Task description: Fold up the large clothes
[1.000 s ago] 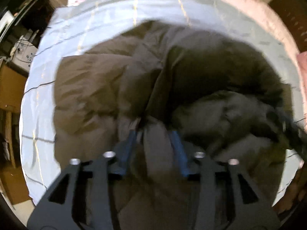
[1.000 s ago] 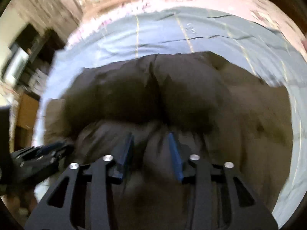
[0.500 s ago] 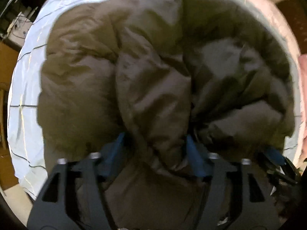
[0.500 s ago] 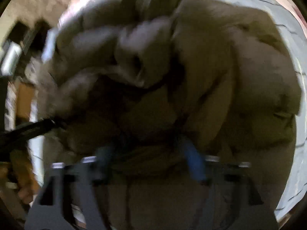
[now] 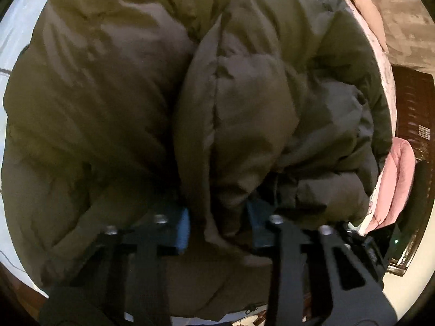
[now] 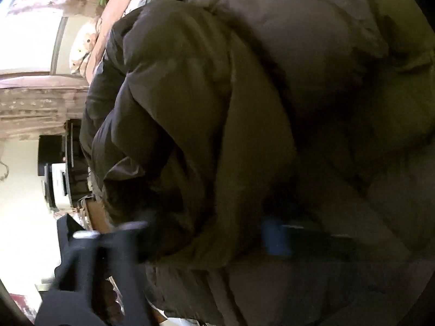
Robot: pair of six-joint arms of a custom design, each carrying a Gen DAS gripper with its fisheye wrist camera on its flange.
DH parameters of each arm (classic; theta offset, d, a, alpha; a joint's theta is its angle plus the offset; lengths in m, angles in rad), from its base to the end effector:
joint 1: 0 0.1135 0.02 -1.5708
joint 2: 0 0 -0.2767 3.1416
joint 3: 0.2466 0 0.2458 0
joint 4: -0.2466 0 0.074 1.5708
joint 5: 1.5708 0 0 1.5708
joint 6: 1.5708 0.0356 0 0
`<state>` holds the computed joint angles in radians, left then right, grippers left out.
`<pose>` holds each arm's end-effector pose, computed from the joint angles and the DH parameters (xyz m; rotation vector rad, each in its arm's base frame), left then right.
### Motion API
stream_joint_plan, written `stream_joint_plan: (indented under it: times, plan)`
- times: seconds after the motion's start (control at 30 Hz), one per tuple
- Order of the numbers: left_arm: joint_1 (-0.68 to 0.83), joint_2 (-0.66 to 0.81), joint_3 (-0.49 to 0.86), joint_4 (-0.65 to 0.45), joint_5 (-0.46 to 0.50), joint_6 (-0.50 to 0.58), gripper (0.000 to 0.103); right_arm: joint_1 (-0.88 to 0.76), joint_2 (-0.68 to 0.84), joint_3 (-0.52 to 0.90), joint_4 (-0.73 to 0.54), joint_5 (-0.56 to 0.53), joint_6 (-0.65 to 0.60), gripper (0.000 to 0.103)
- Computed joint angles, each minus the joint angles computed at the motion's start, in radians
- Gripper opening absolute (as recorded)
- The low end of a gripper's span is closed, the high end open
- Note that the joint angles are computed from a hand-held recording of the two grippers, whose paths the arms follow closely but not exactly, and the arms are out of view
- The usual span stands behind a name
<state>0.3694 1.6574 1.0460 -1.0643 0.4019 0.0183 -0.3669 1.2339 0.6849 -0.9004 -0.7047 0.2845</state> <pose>0.2497 0.0817 0.1953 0.5649 -2.9983 0.6407 0.1720 -0.0414 0.2011 0.8417 2.6890 1.0279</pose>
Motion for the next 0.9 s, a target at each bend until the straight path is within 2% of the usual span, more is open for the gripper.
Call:
stream_joint_plan:
  times: [0.03,0.1,0.2,0.33,0.4,0.47,0.5,0.57,0.6,0.63,0.7,0.73,0.8,0.83,0.87,0.9]
  plan:
    - [0.01,0.004,0.02,-0.007,0.011,-0.01,0.023,-0.006,-0.004,0.025,-0.022,-0.01,-0.002,0.015]
    - [0.007,-0.009,0.053,-0.014,0.025,-0.02,0.021,0.036,-0.033,0.102,-0.05,0.013,-0.006,0.013]
    - [-0.061,-0.063,0.111,0.025,0.038,-0.062,0.021,0.075,-0.003,0.254,-0.039,0.038,-0.045,0.012]
    - [-0.148,0.008,0.261,0.045,-0.004,-0.096,0.023,0.141,0.129,0.404,0.055,0.122,-0.047,0.012]
    - [-0.178,0.089,0.312,0.046,-0.055,-0.089,0.024,0.15,0.203,0.417,0.06,0.172,-0.071,0.012]
    - [-0.2,0.146,0.298,0.067,-0.096,-0.092,0.03,0.204,0.272,0.391,0.085,0.242,-0.056,0.013]
    - [-0.197,0.159,0.278,0.081,-0.115,-0.084,0.033,0.186,0.288,0.333,0.1,0.238,-0.07,0.017]
    - [-0.204,0.146,0.212,0.135,-0.163,-0.069,0.042,0.155,0.271,0.231,0.142,0.209,-0.1,0.032]
    - [-0.2,0.132,0.198,0.141,-0.17,-0.058,0.042,0.135,0.249,0.198,0.16,0.191,-0.11,0.046]
    - [-0.195,0.111,0.194,0.137,-0.171,-0.047,0.042,0.117,0.235,0.188,0.163,0.174,-0.113,0.058]
    - [-0.197,0.055,0.207,0.126,-0.186,-0.043,0.048,0.07,0.181,0.209,0.082,0.181,-0.139,0.067]
    - [-0.191,0.0,0.202,0.127,-0.207,-0.032,0.052,0.047,0.135,0.213,0.056,0.187,-0.149,0.067]
    - [-0.192,-0.074,0.22,0.117,-0.224,-0.03,0.051,0.018,0.047,0.236,0.033,0.175,-0.172,0.067]
    - [-0.19,-0.104,0.248,0.111,-0.221,-0.038,0.05,0.016,0.027,0.258,0.019,0.167,-0.187,0.06]
    - [-0.173,-0.123,0.268,0.089,-0.194,-0.032,0.044,0.026,0.022,0.286,0.013,0.164,-0.193,0.055]
    - [-0.169,-0.106,0.314,0.072,-0.135,-0.05,0.038,0.068,0.033,0.328,0.024,0.171,-0.177,0.047]
